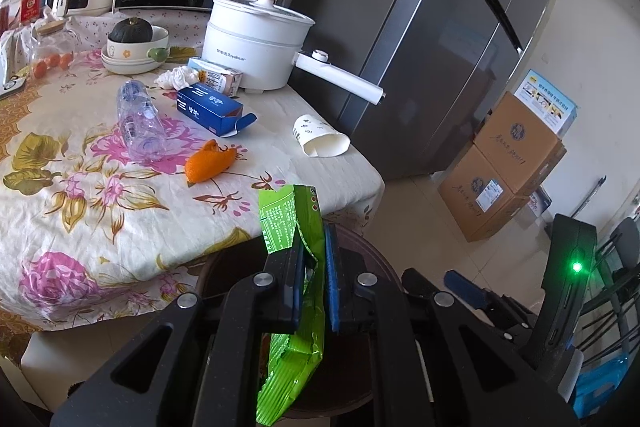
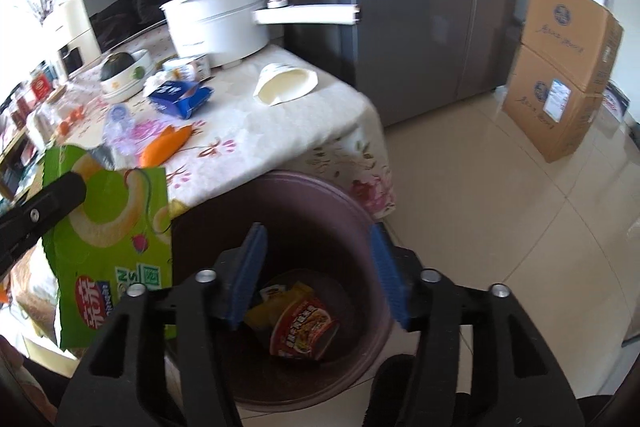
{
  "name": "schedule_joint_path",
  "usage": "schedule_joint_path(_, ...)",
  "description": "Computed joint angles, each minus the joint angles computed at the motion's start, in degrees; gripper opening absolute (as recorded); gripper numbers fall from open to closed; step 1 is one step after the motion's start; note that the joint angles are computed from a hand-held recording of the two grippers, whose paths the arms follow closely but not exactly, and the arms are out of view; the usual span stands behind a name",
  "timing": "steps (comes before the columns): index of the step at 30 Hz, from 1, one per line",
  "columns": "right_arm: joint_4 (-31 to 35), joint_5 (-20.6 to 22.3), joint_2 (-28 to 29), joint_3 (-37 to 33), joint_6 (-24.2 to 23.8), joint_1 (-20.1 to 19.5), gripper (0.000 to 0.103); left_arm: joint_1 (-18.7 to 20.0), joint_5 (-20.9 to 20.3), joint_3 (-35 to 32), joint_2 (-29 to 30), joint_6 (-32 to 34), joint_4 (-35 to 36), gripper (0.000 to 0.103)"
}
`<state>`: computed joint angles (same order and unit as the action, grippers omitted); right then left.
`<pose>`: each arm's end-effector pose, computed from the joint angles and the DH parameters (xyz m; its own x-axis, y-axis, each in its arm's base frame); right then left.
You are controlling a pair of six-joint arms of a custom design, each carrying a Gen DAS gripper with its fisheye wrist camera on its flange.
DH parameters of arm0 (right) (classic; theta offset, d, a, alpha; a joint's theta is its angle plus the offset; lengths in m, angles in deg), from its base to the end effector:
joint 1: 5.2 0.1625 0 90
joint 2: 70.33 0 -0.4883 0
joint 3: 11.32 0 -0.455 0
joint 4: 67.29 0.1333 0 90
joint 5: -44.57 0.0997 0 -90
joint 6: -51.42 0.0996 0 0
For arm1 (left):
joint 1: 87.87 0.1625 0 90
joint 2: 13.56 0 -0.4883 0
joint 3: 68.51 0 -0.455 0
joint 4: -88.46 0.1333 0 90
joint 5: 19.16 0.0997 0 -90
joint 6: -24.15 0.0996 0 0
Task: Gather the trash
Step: 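Carry the yellow packet over the bin and open the right tool while the left tool holds the green bag, then move the green snack bag over the bin and open the left tool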
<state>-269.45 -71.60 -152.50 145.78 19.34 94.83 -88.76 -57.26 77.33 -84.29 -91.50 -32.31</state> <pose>0.1434 -0.2979 0.1960 -0.7146 -0.3262 0.6189 -0.6116 0.7209 -0.3261 -0.3097 -0.2069 0.0701 -0.8868 -0.2534 -0.3864 0.1948 0.5533 -0.8099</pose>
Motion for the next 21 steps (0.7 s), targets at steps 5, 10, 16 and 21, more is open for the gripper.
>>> schedule_joint_path(5, -5.28, -1.81, 1.38, -0.02, -0.95, -1.01, 0.075, 1.24, -0.04, -0.24, 2.10, 3.43, -4.36, 0.010)
schedule_joint_path(10, -14.49, -4.48, 3.85, 0.23, -2.01, -2.25, 0.093, 2.75, -0.16, -0.37, 4.64, 8.09, -10.49, 0.010)
schedule_joint_path(16, -14.21, -4.62, 2.59, -0.16, -1.86, -4.65, 0.095, 5.25, -0.92, -0.56, 8.81, 14.50, -19.83, 0.010)
schedule_joint_path(21, -14.61, -5.03, 2.85, -0.40, -1.66, -5.67, 0.095, 7.04, -1.84, -0.85, 11.33, 18.02, -24.76, 0.011)
